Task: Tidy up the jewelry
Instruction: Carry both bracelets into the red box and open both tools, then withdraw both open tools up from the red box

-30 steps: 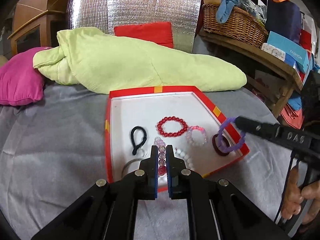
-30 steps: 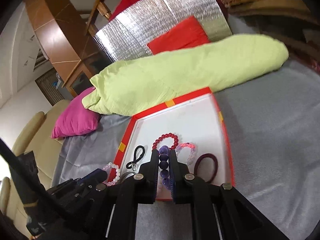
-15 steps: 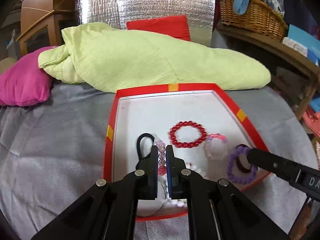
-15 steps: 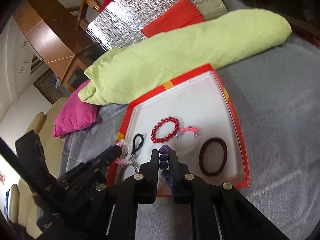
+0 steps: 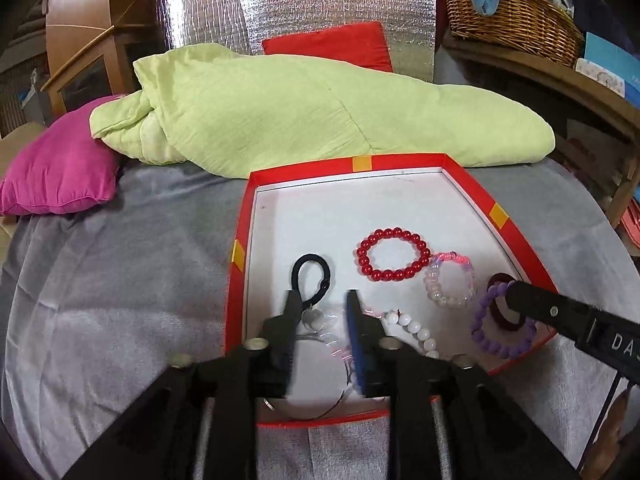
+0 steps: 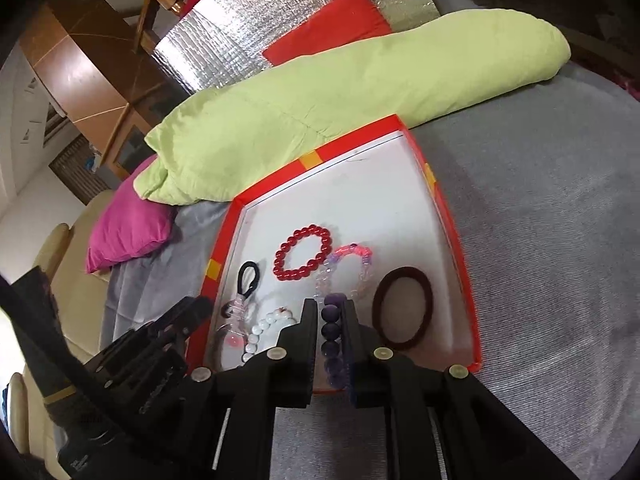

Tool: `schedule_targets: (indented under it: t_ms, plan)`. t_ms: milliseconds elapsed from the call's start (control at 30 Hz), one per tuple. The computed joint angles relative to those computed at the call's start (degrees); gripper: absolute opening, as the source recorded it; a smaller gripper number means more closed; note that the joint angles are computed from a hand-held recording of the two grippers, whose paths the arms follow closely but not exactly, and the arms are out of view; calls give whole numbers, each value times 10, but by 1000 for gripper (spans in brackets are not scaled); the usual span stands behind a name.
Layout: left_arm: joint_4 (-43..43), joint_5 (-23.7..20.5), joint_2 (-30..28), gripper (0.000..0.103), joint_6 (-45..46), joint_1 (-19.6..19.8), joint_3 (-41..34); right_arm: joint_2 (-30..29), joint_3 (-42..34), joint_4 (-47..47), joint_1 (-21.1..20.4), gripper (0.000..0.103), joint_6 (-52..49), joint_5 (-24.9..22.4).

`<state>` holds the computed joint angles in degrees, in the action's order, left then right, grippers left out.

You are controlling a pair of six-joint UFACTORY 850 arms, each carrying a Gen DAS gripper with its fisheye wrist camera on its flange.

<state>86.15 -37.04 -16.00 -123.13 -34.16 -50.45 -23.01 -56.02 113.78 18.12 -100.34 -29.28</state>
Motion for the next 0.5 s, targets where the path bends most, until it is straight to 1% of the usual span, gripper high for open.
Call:
schedule_targets:
  t_ms: [33,67,100,133,233,367,433,467,500]
  plan:
    - [-4,-6,0,45,4,-3,0,2,1,4,1,28,-4,8]
    - [-6,-14,1,50,6,-6,0,4,2,12,2,33,-12,13]
    - [-9,-22,2,52,10,-10,1,7,5,25,4,41,-26,17]
    - [-11,-27,5,54,13,-13,3,11,8,38,5,44,-41,21]
    - [-16,-40,11,61,17,-20,8,24,18,70,6,44,-83,20]
    - [-28,-52,24,62,19,-26,18,41,30,93,5,44,-112,25]
    - [-35,-63,34,64,17,-30,25,54,37,129,14,45,-163,60]
    - [-42,-73,37,67,19,-33,28,60,40,156,19,45,-199,80]
    - [-48,-86,42,69,19,-37,32,67,44,186,24,49,-239,100]
